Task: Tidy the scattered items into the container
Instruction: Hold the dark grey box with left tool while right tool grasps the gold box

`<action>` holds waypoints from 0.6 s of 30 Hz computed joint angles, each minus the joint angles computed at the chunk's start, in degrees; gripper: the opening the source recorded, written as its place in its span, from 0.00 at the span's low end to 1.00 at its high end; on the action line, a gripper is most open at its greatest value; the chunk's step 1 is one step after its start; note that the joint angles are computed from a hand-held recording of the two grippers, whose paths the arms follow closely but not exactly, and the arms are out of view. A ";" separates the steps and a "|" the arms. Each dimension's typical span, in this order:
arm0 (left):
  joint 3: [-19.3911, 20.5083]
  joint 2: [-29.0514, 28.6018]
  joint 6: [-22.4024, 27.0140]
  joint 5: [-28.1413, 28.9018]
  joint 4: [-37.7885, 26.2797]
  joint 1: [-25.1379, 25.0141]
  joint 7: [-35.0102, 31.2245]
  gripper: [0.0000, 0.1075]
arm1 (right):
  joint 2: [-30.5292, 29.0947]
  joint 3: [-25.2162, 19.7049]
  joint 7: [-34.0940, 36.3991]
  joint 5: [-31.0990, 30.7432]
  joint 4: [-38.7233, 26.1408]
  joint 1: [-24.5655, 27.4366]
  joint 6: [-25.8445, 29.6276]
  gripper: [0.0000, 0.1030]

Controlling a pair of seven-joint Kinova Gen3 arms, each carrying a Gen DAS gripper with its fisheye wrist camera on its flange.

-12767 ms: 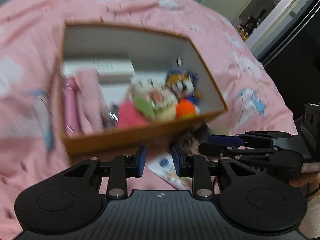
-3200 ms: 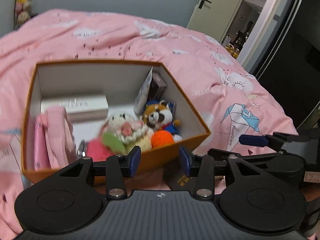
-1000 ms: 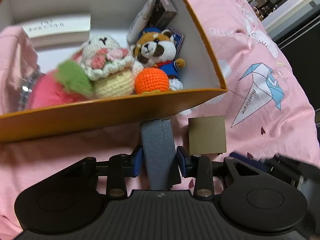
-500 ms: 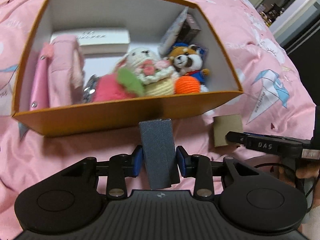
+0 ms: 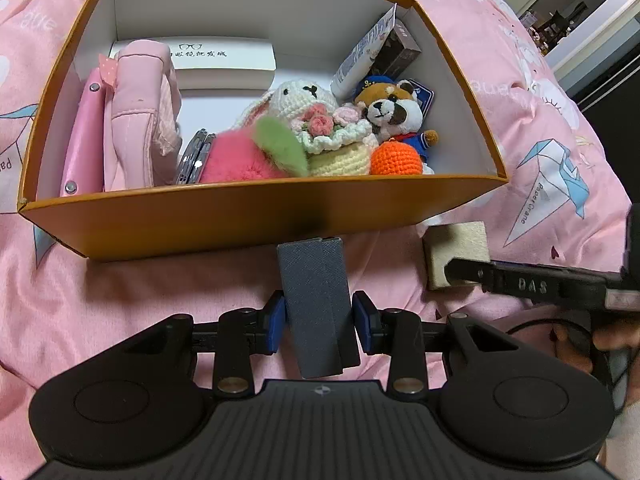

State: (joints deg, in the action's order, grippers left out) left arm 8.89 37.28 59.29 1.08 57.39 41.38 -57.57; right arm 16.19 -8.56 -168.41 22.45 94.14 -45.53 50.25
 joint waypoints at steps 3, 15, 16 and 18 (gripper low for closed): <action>-0.08 0.29 0.30 -0.22 -0.52 0.24 -0.02 0.38 | -0.21 -1.17 2.59 0.23 -1.09 -0.85 -0.23 0.54; 0.16 -0.41 -1.63 1.02 1.29 -0.64 0.71 0.38 | 0.79 -0.64 8.04 -0.51 -3.58 -3.21 -2.58 0.45; 0.22 -0.39 -1.74 1.15 1.35 -0.76 0.79 0.38 | 0.99 -0.27 7.30 -0.14 -3.84 -3.45 -1.99 0.45; 0.26 -0.35 -1.83 1.15 1.36 -0.79 0.80 0.38 | 0.76 0.31 5.41 0.89 -3.99 -4.15 -0.49 0.45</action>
State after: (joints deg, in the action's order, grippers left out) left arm 9.14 36.94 57.47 2.23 58.75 40.59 -56.77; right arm 16.95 -8.25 -163.00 23.35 90.16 -49.68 49.76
